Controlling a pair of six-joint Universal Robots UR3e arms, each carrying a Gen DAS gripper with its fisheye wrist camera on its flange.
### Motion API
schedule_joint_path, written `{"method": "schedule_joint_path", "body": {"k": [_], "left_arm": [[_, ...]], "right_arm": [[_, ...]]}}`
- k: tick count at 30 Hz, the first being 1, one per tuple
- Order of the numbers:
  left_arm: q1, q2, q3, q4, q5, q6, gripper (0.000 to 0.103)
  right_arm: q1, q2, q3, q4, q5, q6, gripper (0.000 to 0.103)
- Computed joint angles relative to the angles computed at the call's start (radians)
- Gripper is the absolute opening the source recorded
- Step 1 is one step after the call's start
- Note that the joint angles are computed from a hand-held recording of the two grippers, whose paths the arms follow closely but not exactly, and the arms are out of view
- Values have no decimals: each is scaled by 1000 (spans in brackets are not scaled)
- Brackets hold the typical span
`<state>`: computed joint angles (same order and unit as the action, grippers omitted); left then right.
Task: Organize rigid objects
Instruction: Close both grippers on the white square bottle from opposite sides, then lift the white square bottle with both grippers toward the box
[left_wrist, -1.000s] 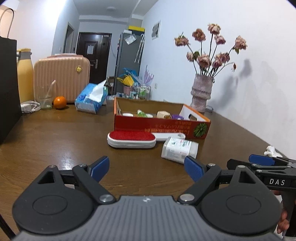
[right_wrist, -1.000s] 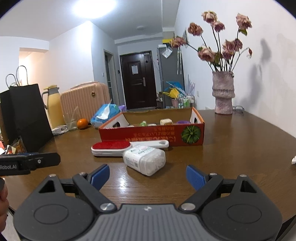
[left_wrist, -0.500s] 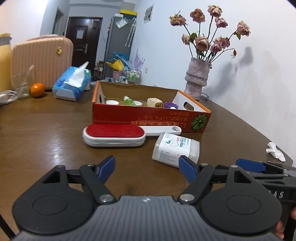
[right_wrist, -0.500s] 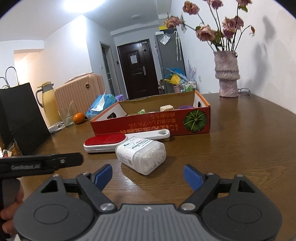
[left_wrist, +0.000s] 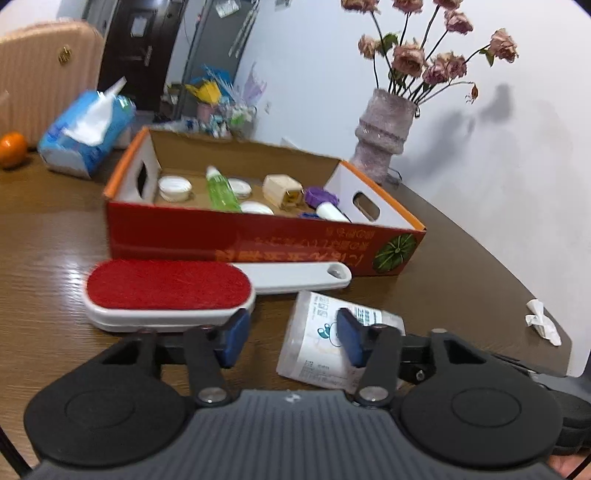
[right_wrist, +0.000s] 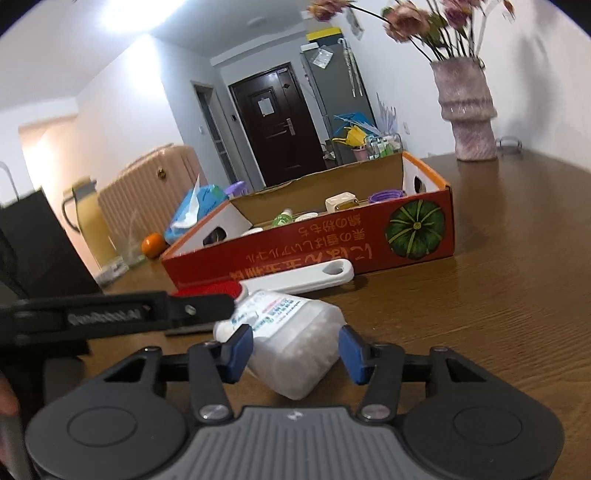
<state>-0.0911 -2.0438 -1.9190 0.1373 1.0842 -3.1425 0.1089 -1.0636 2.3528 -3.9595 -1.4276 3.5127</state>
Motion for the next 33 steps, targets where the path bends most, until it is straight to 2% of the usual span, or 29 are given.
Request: {"method": "schedule_joint_path", "body": {"k": [2, 3, 5, 8, 16, 22, 33], "left_arm": [[18, -33, 11, 15, -68, -22, 43], [29, -41, 12, 12, -102, -26, 37], [44, -51, 12, 14, -152, -34, 33], [39, -53, -13, 63, -143, -42, 32], [39, 18, -142, 135, -123, -42, 31], [62, 117, -248, 110, -142, -55, 25], [153, 457, -513, 130, -217, -38, 24]], "right_arm": [[-25, 20, -2, -26, 28, 16, 49], [-39, 29, -4, -35, 47, 25, 49], [-57, 43, -11, -45, 63, 42, 47], [-69, 57, -31, -44, 82, 43, 42], [-40, 12, -34, 22, 52, 29, 38], [-20, -69, 25, 53, 27, 24, 32], [107, -290, 129, 67, -92, 29, 30]]}}
